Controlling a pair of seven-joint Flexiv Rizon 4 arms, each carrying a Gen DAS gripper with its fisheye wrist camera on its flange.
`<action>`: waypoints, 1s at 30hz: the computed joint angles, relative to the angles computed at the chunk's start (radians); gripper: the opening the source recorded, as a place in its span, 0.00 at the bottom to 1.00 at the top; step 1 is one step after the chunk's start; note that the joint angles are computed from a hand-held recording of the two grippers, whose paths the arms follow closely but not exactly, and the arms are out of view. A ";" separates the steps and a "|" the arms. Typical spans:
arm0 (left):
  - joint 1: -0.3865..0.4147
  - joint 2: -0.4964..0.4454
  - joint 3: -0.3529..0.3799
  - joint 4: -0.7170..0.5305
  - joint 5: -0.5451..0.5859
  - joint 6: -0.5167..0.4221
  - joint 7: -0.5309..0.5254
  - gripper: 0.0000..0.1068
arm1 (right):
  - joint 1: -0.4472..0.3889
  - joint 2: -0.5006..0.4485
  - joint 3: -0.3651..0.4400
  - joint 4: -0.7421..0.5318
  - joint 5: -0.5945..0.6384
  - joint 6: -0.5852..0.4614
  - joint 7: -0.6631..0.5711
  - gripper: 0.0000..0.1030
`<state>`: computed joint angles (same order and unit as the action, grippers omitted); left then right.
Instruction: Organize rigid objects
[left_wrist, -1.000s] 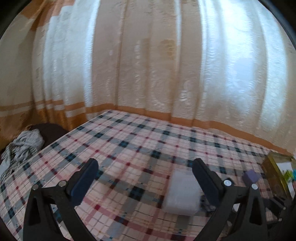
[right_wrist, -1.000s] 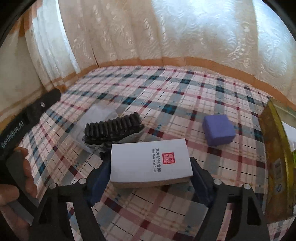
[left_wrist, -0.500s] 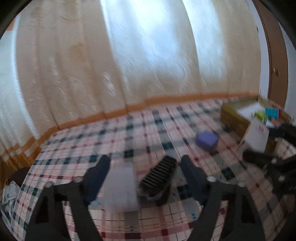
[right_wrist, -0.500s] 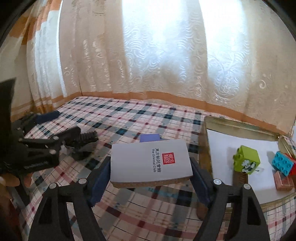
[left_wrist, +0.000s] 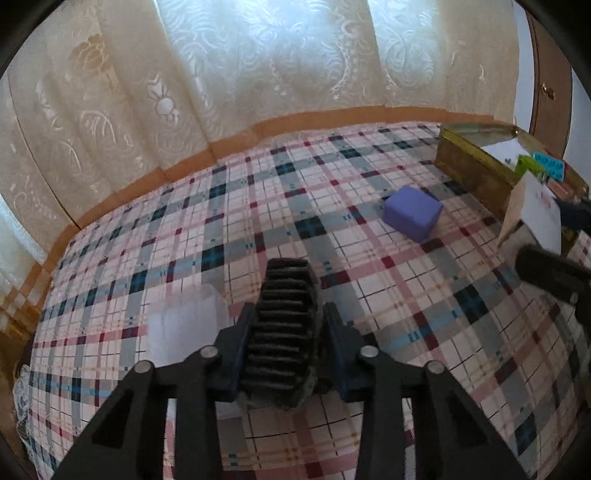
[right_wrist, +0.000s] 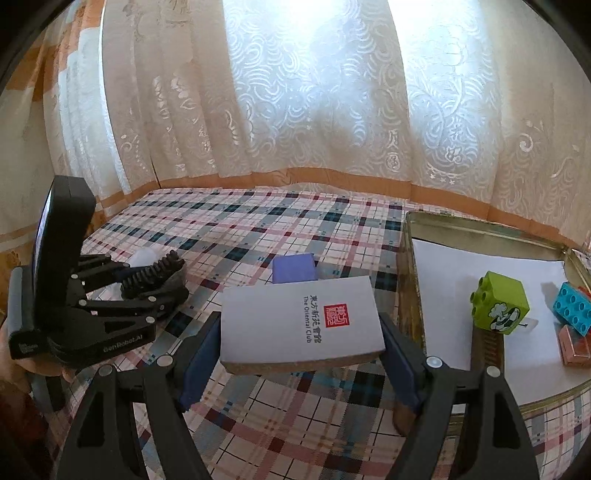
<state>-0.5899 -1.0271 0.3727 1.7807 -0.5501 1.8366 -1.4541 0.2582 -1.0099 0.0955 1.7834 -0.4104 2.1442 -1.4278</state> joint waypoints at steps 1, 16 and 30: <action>-0.019 -0.007 0.019 -0.001 -0.008 0.001 -0.002 0.27 | 0.002 -0.001 -0.003 -0.001 0.003 0.005 -0.003 0.79; -0.043 0.002 -0.055 0.090 -0.144 0.342 -0.168 0.26 | -0.010 -0.004 -0.018 0.002 0.043 0.177 0.001 0.79; -0.137 -0.077 -0.171 -0.090 -0.524 0.469 0.090 0.26 | -0.001 -0.008 -0.078 0.012 0.124 0.308 -0.064 0.79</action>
